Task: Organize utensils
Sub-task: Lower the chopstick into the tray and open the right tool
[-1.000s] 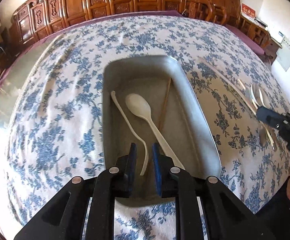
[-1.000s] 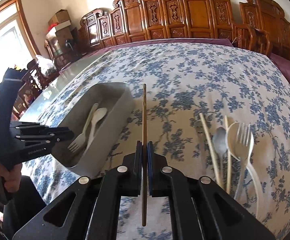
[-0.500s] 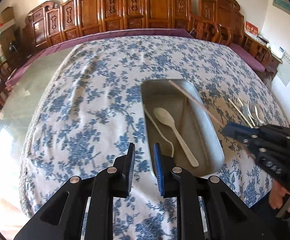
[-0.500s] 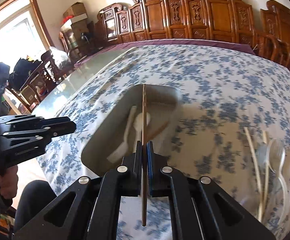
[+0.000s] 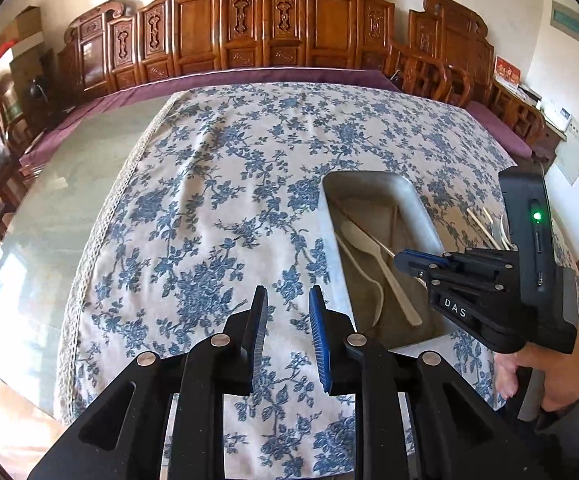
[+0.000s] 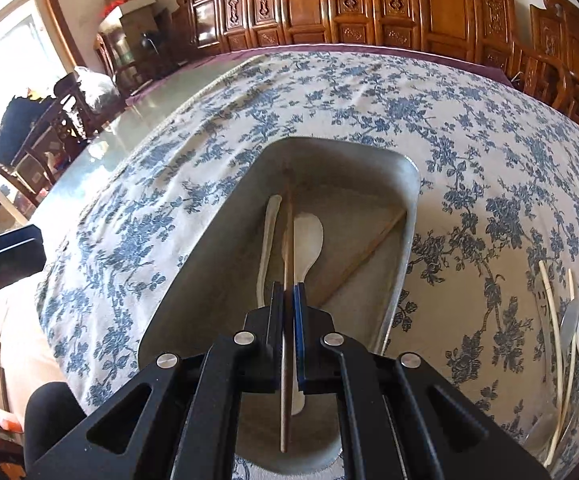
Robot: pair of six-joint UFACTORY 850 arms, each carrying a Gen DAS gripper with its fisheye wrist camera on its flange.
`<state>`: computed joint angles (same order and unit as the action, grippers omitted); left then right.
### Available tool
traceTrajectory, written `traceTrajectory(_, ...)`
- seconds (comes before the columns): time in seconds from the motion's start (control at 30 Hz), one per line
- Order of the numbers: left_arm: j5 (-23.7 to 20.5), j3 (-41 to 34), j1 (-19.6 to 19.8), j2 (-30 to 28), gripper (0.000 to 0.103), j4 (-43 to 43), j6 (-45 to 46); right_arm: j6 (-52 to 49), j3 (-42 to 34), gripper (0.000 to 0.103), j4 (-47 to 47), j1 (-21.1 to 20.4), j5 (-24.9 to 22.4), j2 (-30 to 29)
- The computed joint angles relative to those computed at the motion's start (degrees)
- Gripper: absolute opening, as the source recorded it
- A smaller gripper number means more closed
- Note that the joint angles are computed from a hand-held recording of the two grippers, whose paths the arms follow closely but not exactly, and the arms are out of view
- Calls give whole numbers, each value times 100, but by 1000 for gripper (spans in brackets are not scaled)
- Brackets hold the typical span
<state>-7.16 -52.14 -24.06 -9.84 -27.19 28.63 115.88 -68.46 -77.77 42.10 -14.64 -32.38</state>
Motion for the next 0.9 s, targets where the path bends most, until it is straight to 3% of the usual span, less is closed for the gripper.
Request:
traceTrajectory(0.17,2,51,27,53,20,-189,195,-233,-26,7,160,7,59,-37)
traceTrajectory(0.47,30,159,-82,232,20,190,-198,1543,457,7,-1592,54,38,413)
traceTrajectory(0.67,77,238,-294,378,23,160,-247,2108,1138,7,-2213,155,-337,1109)
traceTrajectory(0.8,108,254,-518,431,25,-34,-118,1804,1657,7,-1981,237,-619,1646)
traceTrajectory(0.9,170,262,-688,462,33,-94,-84,1579,2133,7,-1682,290,-846,2115)
